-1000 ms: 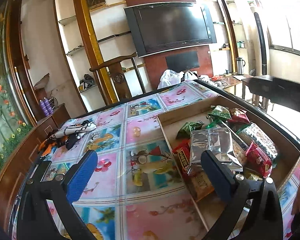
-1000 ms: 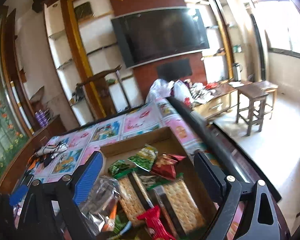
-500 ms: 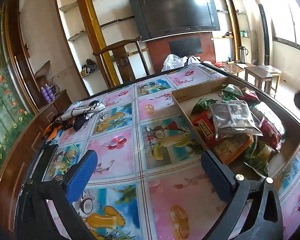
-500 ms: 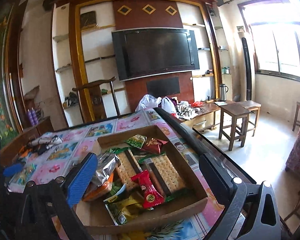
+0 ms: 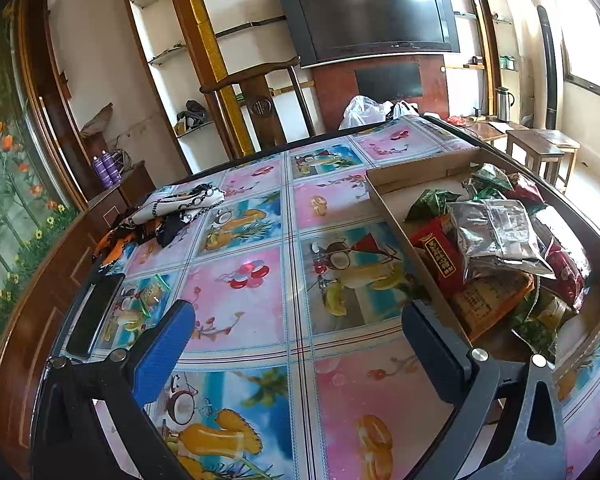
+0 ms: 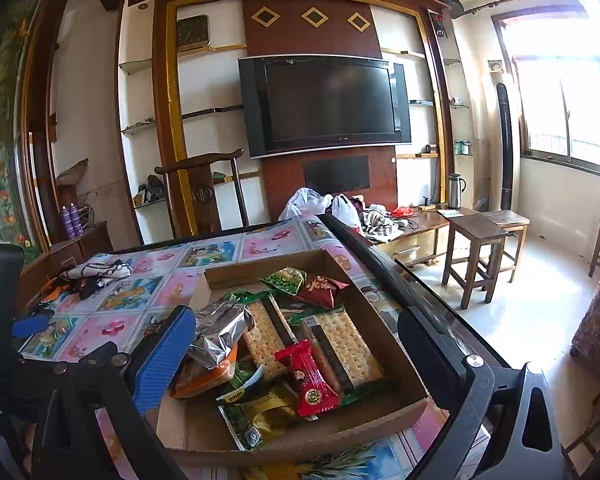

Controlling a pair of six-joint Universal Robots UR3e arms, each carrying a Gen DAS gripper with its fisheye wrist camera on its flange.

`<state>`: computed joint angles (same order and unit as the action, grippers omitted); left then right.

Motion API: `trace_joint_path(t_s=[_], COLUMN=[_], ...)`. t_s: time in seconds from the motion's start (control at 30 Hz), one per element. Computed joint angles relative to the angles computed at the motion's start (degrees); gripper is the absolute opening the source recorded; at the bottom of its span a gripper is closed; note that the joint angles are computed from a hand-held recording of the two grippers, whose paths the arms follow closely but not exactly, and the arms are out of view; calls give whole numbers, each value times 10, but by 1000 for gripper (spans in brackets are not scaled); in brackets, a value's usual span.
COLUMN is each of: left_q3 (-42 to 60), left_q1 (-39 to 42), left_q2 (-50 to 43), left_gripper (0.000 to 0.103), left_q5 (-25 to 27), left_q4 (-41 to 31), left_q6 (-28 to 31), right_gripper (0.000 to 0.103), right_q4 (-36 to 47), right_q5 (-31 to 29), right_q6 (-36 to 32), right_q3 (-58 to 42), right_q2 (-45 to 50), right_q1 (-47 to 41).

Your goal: Organize snacks

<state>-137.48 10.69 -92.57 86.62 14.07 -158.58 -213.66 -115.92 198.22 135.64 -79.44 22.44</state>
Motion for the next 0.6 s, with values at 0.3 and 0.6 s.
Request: trace_joint_path(t_s=[0.3, 0.6], left_q3=[-1, 0], left_q1=[-2, -4], left_q2=[-1, -4], left_gripper=[103, 103], left_q5=[3, 8], left_q4=[3, 6], left_q6=[-1, 0], right_gripper=[102, 102], right_q4=[-2, 2], right_q5=[-5, -5], right_q6=[-4, -3], right_q3=[-3, -6], right_q2=[5, 4], right_q1=[5, 7])
